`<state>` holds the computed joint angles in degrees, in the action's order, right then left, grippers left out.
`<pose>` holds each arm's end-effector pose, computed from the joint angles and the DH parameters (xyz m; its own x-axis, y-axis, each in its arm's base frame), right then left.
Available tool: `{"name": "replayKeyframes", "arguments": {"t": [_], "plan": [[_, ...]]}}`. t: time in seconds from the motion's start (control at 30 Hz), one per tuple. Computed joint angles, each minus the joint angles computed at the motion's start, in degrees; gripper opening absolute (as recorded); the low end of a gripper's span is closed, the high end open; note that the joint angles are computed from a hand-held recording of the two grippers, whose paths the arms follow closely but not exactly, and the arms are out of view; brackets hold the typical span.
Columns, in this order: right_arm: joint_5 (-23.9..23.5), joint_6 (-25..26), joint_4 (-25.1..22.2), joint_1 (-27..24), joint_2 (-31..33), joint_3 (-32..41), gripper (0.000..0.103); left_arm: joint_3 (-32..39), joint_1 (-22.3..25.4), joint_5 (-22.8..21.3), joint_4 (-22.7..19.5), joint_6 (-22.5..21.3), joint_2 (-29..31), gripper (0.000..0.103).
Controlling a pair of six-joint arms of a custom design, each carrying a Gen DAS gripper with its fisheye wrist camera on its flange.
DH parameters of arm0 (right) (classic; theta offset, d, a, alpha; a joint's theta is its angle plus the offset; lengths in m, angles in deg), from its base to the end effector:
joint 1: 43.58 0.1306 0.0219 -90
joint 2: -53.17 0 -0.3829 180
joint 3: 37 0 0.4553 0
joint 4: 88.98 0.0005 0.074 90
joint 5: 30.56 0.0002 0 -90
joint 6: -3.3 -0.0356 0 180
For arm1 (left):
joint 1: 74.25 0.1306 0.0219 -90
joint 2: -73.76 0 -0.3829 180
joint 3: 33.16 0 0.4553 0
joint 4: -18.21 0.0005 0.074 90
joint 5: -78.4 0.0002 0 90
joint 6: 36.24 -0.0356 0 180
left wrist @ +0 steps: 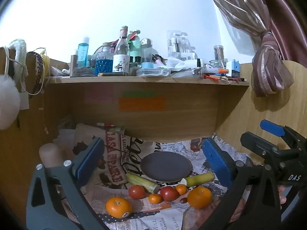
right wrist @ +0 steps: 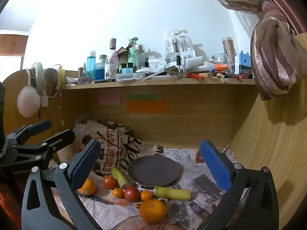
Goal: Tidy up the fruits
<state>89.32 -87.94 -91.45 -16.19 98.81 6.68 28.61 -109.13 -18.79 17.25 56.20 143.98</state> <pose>0.2870 0.1282 0.3805 -0.0677 -0.0139 -0.9976 0.0436 0.9989 -0.0169 0.3718 -0.2544 0.4059 -0.1538 0.0558 -0.9865 0.4599 0.8877 -0.0216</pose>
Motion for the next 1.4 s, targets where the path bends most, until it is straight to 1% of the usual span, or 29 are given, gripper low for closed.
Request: {"name": "replayKeyframes", "arguments": {"t": [0.07,0.1,0.27,0.33,0.53,1.4], "plan": [[0.08,-0.13,-0.43,0.04,-0.03,0.09,0.103,-0.16,-0.03,-0.06,0.41,-0.07,-0.10,0.103],[0.17,-0.06,-0.43,0.11,-0.06,0.08,0.103,-0.35,-0.67,-0.68,0.71,-1.04,-0.18,0.103],[0.30,-0.72,-0.92,0.15,-0.25,0.12,0.103,0.22,-0.59,0.08,-0.28,-0.36,-0.41,0.103],[-0.63,-0.64,-0.68,-0.76,-0.62,-0.28,0.103,0.18,-0.86,-0.13,0.15,-0.52,0.01,0.103],[-0.62,-0.86,-0.59,-0.81,-0.74,-0.29,0.103,0.67,-0.35,1.21,-0.14,-0.08,0.64,0.103],[-1.07,-1.77,-1.15,-1.23,-0.52,-0.01,0.103,0.86,0.32,1.79,0.17,0.35,1.64,0.103]]}}
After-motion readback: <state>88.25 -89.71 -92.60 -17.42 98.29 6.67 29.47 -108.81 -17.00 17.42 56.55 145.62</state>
